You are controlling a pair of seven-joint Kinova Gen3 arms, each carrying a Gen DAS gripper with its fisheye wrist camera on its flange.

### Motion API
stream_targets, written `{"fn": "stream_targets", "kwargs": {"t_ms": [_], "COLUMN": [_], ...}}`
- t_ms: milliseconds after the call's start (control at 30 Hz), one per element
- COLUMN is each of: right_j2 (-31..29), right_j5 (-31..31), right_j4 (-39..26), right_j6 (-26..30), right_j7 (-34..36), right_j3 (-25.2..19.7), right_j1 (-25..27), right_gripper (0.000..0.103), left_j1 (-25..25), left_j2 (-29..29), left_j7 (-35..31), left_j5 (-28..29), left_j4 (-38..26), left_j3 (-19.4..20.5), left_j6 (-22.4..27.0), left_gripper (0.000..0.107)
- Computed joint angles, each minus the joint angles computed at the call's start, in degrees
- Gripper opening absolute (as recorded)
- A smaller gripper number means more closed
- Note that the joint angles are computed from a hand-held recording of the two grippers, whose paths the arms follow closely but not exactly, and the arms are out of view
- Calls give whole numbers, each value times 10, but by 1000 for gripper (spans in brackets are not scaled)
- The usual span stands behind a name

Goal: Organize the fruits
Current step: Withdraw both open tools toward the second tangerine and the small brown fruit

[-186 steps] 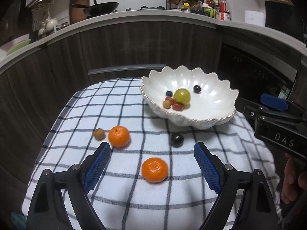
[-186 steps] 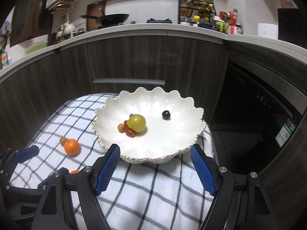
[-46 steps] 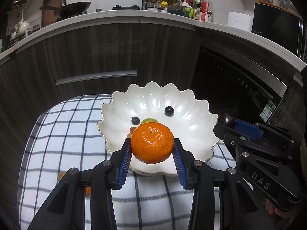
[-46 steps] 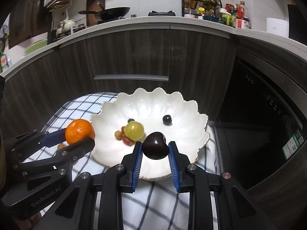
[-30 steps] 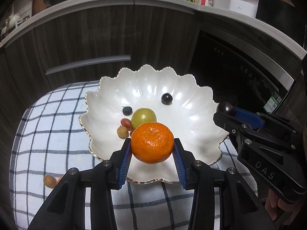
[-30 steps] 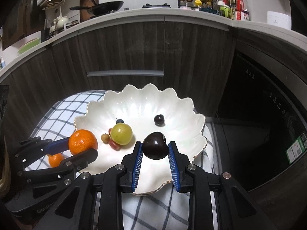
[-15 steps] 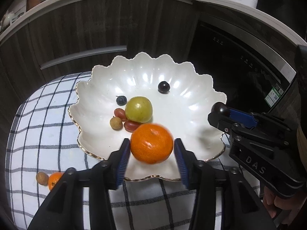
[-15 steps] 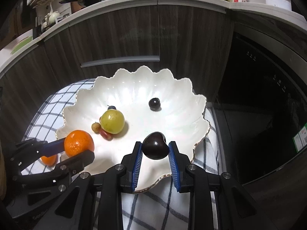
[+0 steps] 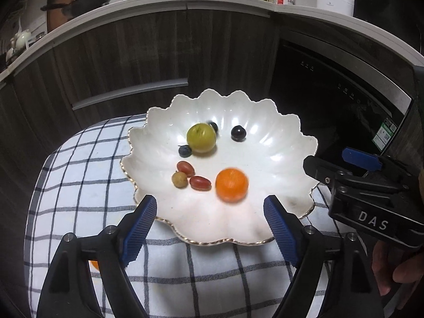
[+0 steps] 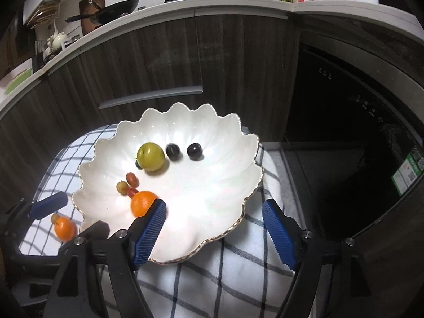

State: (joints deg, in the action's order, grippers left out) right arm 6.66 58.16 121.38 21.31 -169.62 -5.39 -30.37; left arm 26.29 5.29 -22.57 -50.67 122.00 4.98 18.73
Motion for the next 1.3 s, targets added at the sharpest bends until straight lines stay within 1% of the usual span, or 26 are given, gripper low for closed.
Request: {"fn": "stream_targets", "kwargs": {"t_ms": [100,233,567,800,967,1167,1300], "right_j2": [-6,-12,-36,-51,-60,-66,-62], "right_j5": [1,13,26,29,31,36,43], "right_j4": [1,0,-7,-11,-10,-10,-14], "right_j6": [5,21,84,118,139,171,191], "right_j7": [-4,-21,-50,-65,-79,-102,-122], "right_j3": [-4,-17,-60,-84,-99,-117,-126], "right_j1": [-4,-12,-37,-46,-53,-66,-80], "right_gripper": [76,76,76,76,76,76,76], "left_j1": [-2,-20,-89,-135,-167,-201,-220], "left_j2": [-11,-29,-85,-122,-143,-172,-195], "left_j7": [9,16,10,-17,-44,-87,-129], "left_j5": [-9,-12,-4,21,49,88,120], "left_j4": [8,19,47,62,72,89,103], "left_j3": [0,11,63,99,117,130,127], "left_j6": [4,9,13,10,5,-5,-13], "left_gripper": [83,83,83,83,84,84,84]}}
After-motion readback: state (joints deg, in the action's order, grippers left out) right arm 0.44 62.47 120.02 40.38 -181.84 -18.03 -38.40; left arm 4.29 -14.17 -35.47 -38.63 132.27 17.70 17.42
